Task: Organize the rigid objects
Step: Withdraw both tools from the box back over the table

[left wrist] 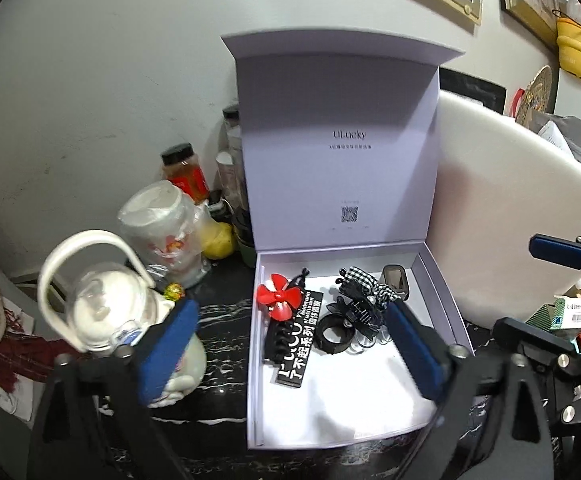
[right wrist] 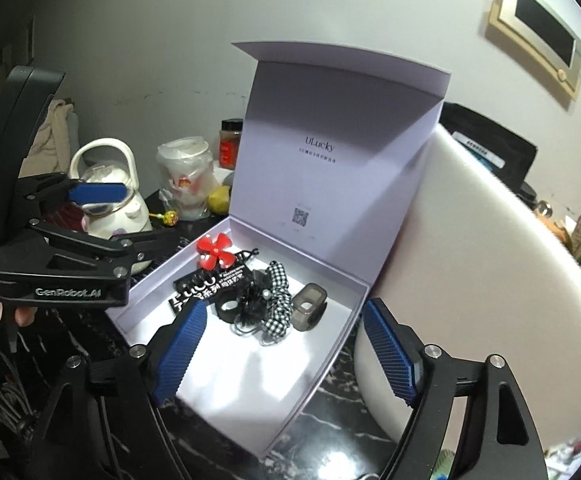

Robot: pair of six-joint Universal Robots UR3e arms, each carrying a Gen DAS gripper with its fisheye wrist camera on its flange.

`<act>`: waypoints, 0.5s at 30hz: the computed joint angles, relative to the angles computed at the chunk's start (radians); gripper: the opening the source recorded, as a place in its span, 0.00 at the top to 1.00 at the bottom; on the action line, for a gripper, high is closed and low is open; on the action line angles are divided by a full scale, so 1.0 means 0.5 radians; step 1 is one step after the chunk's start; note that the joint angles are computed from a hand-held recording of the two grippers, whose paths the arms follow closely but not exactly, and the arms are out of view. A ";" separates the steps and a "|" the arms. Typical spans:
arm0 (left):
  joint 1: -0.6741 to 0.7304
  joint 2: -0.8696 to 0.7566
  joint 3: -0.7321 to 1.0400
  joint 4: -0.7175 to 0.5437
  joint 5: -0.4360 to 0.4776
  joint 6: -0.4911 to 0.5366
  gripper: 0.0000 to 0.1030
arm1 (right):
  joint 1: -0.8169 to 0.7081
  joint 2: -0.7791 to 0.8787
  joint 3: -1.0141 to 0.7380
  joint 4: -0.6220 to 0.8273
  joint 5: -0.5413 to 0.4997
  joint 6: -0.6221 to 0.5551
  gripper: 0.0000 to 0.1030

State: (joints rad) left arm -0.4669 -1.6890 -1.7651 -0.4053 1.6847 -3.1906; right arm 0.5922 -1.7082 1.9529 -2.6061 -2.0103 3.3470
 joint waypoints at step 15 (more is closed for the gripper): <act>-0.145 0.486 -0.317 -0.135 0.203 -0.143 0.03 | 0.464 -0.114 -0.079 0.309 -0.431 0.378 0.14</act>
